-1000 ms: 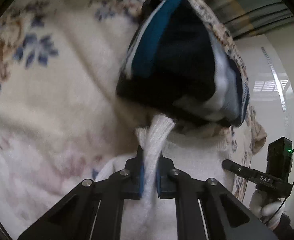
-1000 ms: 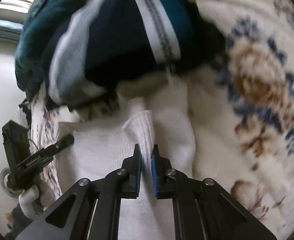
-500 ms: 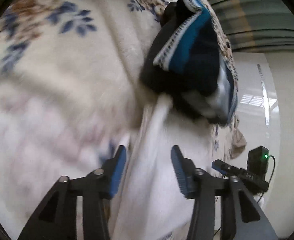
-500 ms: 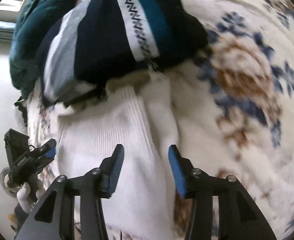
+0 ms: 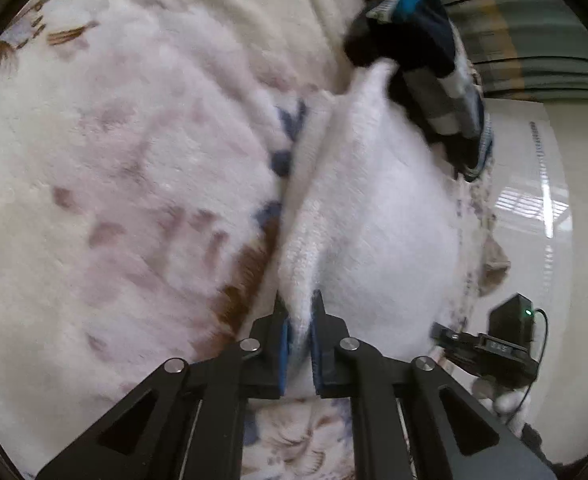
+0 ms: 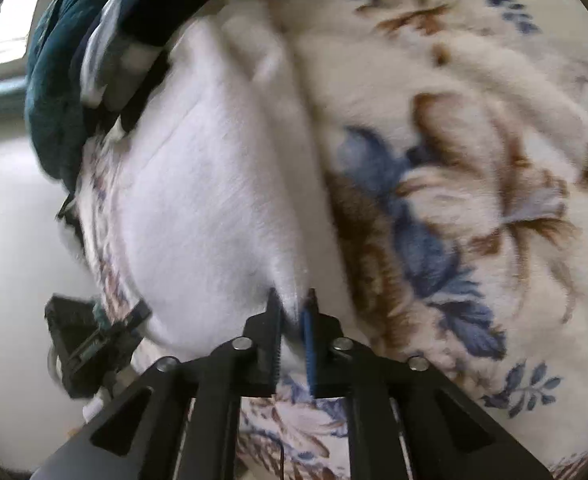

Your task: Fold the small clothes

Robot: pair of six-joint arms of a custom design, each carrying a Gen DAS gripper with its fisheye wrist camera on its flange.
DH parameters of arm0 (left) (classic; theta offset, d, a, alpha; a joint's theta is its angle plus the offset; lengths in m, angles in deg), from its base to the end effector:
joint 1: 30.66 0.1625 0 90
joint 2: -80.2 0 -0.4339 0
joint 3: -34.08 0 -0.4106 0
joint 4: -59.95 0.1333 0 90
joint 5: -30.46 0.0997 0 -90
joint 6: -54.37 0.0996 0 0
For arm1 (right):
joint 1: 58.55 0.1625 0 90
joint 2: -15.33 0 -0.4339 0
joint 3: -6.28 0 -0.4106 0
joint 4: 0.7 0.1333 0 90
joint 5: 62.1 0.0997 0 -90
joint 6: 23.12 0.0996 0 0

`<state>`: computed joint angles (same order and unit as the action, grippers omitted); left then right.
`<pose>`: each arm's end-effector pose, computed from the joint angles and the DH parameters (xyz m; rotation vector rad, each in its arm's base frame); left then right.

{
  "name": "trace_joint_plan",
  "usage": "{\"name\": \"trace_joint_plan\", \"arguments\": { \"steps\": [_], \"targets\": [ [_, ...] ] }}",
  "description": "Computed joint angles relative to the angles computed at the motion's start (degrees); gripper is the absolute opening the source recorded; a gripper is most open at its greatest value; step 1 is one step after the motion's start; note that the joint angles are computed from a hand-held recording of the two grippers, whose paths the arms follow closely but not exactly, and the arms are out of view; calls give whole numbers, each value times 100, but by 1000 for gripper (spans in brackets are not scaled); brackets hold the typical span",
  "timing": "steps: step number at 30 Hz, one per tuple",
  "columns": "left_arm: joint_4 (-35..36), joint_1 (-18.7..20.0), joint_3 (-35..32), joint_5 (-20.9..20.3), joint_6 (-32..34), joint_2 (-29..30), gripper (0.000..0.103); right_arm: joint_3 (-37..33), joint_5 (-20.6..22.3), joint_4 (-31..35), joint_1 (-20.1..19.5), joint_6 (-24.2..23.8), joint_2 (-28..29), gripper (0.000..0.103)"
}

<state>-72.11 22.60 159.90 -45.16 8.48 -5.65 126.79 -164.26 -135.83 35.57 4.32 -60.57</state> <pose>-0.1421 -0.4545 0.2387 -0.2432 2.9534 -0.2874 0.1479 -0.4892 0.1985 -0.5952 -2.8773 0.0979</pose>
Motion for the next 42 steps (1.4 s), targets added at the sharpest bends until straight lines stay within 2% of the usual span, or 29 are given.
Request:
{"name": "trace_joint_plan", "arguments": {
  "steps": [2,4,6,7,9,10,11,13,16,17,18,19,20,23,26,27,30,32,33,34,36,37,38,40,42],
  "targets": [
    [278,118,-58,53,22,14,6,22,-261,108,-69,110,-147,7],
    [600,113,-200,-35,86,11,6,-64,-201,397,-161,203,-119,7],
    [822,2,-434,-98,193,87,9,-305,-227,765,-54,43,-62,11],
    [966,-58,-583,-50,214,93,16,-384,-243,802,5,-20,-50,14],
    [813,-90,-754,46,405,172,21,-569,-288,727,114,-172,-19,27],
    [655,-71,-889,104,582,304,29,-652,-356,531,164,-346,18,41],
    [568,-35,-1008,158,738,446,40,-768,-400,460,208,-387,137,47],
    [322,102,-1306,292,1054,869,44,-1047,-516,351,171,-487,428,47],
    [239,380,-1832,288,1330,1541,41,-1438,-525,239,40,-587,791,47],
    [127,422,-1977,324,1507,1770,39,-1568,-594,183,44,-599,940,46],
    [35,428,-2062,401,1647,1891,26,-1666,-629,130,48,-721,1036,42],
    [-1,429,-2140,436,1750,1976,7,-1780,-807,50,98,-850,1158,10],
    [30,414,-2207,462,1814,2014,6,-1862,-939,-47,148,-911,1244,7],
    [-97,300,-2211,684,1907,1962,6,-2052,-1458,-258,366,-1027,1345,6],
    [42,491,-2303,684,1695,2048,6,-2282,-1679,-139,357,-802,1505,3],
    [189,625,-2384,566,1606,2120,6,-2337,-1800,-67,308,-673,1568,3],
    [225,903,-2391,301,1407,2160,7,-2533,-1635,263,88,-402,1741,3],
    [205,902,-2379,189,1481,2066,8,-2607,-1620,318,109,-559,1804,3],
    [342,932,-2453,-91,1285,2025,10,-2673,-1577,419,124,-664,1840,4],
    [392,932,-2459,-201,1329,1937,12,-2698,-1522,494,123,-685,1815,6],
    [314,960,-2377,-427,1325,1760,22,-2672,-1305,558,87,-702,1747,13],
    [171,996,-2250,-567,1345,1589,33,-2671,-1146,718,29,-666,1657,29],
    [-28,1089,-2106,-947,1306,1414,51,-2565,-1023,769,-44,-694,1465,49],
    [-263,1198,-1838,-1208,1216,1165,69,-2239,-499,544,-225,-792,1134,67],
    [-314,1354,-1592,-1507,1210,981,69,-1990,4,550,-425,-905,938,76]
  ]
}}
